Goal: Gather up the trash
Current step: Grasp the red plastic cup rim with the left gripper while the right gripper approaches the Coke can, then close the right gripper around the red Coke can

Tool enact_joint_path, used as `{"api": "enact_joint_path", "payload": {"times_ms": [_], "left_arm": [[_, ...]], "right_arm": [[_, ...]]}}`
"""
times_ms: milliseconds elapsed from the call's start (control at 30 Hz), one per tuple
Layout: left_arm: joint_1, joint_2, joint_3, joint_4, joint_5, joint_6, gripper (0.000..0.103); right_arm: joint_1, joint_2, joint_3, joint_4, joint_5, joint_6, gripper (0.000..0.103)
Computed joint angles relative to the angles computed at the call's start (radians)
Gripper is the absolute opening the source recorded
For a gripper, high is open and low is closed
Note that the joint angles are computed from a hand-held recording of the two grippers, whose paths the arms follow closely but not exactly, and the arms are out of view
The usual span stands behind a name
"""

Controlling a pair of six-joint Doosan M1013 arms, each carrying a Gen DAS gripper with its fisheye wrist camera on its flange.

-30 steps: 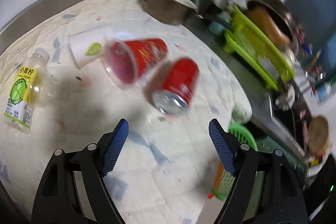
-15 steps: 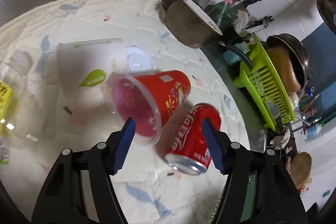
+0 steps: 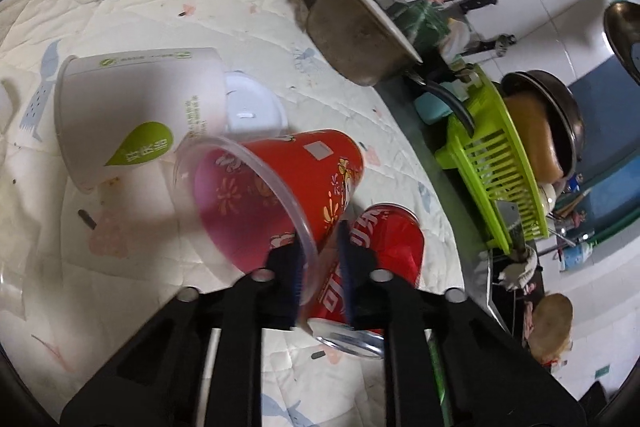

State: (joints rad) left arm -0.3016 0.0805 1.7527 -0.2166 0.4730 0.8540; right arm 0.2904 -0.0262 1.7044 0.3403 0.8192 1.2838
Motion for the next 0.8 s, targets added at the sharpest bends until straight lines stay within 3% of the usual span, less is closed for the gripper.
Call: {"api": "enact_joint_path", "payload": {"times_ms": [133,200,500,800], "left_arm": [[-0.013,-0.017,0.012,0.052,-0.022,-0.022,0.004],[-0.031,-0.036,0.019,0.158,-0.022,-0.098,0.004],[-0.061,-0.14,0.081,0.337,-0.032,-0.271,0.004],[-0.093,-0.253,0.154,0.587,-0.016,-0.519,0.004]], "right_arm": [[0.004,0.019,-0.018,0.006,0.009,0.009,0.086],[0.007,0.03,-0.031,0.014,0.01,0.007,0.086],[0.019,0.111,-0.123,0.069,0.055,0.029,0.077],[0.047,0.251,-0.276,0.114,0.172,0.169,0.076]]}}
